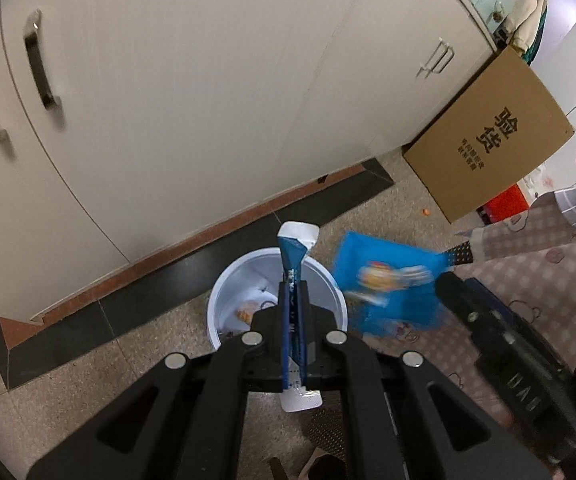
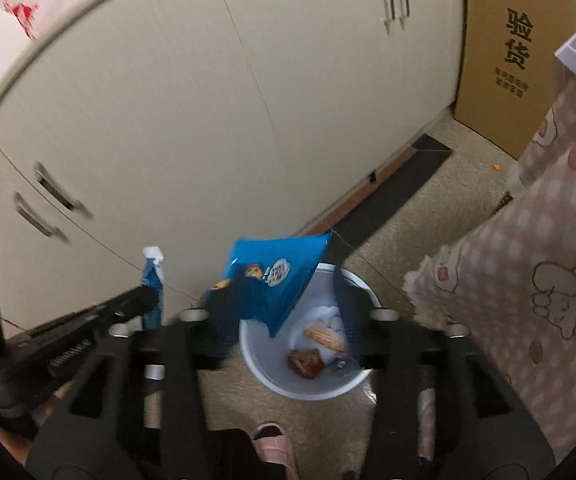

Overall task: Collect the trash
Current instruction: 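Open the right tool to drop the chip bag while the left releases its wrapper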

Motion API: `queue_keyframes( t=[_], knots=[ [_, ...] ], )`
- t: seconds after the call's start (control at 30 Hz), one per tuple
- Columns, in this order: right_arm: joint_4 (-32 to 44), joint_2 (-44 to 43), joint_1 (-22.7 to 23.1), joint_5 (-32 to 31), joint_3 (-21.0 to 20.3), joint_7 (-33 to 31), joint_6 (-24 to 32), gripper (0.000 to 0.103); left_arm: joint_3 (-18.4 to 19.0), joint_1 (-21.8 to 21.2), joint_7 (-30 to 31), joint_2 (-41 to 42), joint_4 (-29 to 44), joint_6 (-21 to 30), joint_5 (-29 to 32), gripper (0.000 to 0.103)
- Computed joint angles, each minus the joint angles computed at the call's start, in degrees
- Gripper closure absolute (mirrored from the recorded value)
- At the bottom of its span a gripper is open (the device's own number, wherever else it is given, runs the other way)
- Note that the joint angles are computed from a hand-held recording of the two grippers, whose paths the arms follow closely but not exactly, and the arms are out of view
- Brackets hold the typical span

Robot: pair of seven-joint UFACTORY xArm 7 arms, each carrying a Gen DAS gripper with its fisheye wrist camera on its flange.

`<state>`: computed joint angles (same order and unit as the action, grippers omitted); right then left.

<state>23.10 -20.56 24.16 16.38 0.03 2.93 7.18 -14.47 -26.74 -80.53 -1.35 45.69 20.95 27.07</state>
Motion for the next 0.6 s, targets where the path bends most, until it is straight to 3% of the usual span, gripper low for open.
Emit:
queue_keyframes(
  t=[0.07,0.33,0.6],
  knots=[
    [0.10,0.88,1.55,1.24,-1.58,-1.29,0.50,0.056,-0.01,-0.31,0.48,1.69,0.43,-0.83,-0.61,0.100],
    [-1.40,-0.16,-0.86,0.49,0.44,-0.74,2.03,0.053,1.30,-2.83,2.66,5.77,1.25,-3.16,-2.71,0.100],
    [-2.59,-1.54,-0.65,0.27,-0.77,-1.47,2.43,0.053,2.57,-5.05,4.98,8.34,4.68,-1.85,-4.43,0.099]
  ],
)
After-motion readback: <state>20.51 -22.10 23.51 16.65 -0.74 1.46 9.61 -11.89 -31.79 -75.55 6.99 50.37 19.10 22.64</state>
